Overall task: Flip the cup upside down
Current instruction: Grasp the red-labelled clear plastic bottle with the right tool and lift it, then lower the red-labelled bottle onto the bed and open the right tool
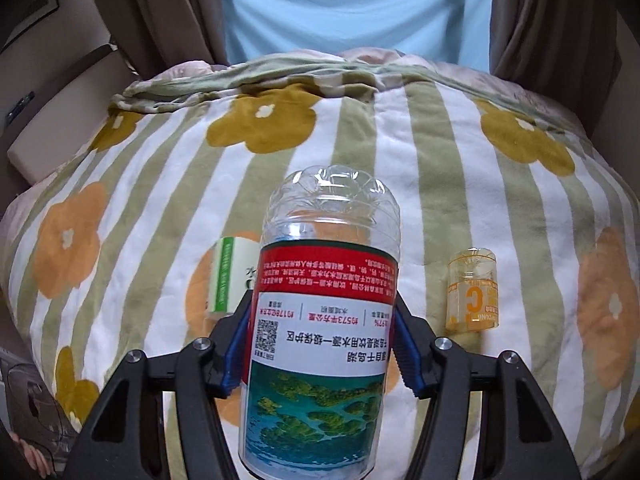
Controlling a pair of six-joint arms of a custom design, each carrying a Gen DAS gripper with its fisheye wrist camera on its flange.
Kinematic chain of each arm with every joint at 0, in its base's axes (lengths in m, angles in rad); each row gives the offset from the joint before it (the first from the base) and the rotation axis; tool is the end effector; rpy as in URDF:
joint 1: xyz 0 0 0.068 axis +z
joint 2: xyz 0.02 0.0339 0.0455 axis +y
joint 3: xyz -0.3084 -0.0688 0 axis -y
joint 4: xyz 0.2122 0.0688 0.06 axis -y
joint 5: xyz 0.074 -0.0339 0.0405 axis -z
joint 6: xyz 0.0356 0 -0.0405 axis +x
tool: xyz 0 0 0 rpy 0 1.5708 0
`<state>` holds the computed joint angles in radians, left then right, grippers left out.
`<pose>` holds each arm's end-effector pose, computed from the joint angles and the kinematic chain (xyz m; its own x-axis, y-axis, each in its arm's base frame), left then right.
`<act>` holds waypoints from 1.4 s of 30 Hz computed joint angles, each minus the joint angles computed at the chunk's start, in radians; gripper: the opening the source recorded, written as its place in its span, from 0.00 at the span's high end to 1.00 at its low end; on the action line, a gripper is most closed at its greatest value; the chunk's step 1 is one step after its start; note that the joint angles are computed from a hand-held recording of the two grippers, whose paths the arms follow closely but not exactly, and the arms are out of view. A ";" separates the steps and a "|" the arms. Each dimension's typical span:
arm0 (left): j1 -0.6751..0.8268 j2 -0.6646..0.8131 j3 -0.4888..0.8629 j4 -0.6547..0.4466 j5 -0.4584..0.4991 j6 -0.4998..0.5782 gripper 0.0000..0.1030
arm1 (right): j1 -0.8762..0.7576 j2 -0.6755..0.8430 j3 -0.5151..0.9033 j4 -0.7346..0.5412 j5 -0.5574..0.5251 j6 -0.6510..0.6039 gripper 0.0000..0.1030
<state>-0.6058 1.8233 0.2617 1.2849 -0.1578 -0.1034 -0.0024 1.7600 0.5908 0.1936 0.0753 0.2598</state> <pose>0.2202 -0.1457 0.1707 -0.2686 0.0620 -0.9613 0.4126 0.9092 -0.0566 0.2776 -0.0033 0.1539 -0.7888 0.2581 -0.5579 0.2558 0.9631 0.0838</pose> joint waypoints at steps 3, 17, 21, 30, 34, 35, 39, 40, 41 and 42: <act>0.027 0.006 -0.025 0.037 0.040 -0.020 0.00 | 0.085 -0.039 -0.048 0.022 0.008 0.053 0.44; 0.122 0.031 -0.095 0.112 0.150 -0.045 0.00 | 0.456 0.257 -0.180 0.347 0.119 0.391 0.44; 0.134 0.028 -0.098 0.104 0.164 -0.047 0.00 | 0.470 0.379 -0.151 0.380 0.122 0.441 0.44; 0.102 0.026 -0.079 0.050 0.149 -0.040 0.00 | 0.457 0.498 -0.085 0.347 0.105 0.467 0.44; 0.085 0.023 -0.065 0.022 0.136 -0.036 0.00 | 0.450 0.517 -0.074 0.358 0.085 0.455 0.43; 0.082 0.022 -0.060 0.011 0.134 -0.038 0.00 | 0.453 0.518 -0.078 0.370 0.087 0.455 0.43; 0.068 0.011 -0.038 -0.037 0.124 -0.038 0.00 | 0.456 0.500 -0.117 0.439 0.107 0.469 0.07; 0.064 0.007 -0.033 -0.048 0.119 -0.037 0.00 | 0.460 0.489 -0.132 0.460 0.119 0.473 0.01; 0.056 0.002 -0.025 -0.066 0.110 -0.033 0.00 | 0.461 0.473 -0.158 0.493 0.126 0.471 0.01; 0.050 -0.008 -0.014 -0.093 0.105 -0.029 0.00 | 0.463 0.456 -0.176 0.509 0.128 0.469 0.01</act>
<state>-0.5555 1.8155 0.2480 1.1922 -0.0525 -0.1323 0.4607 2.2164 0.4147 0.7030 0.2034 0.7283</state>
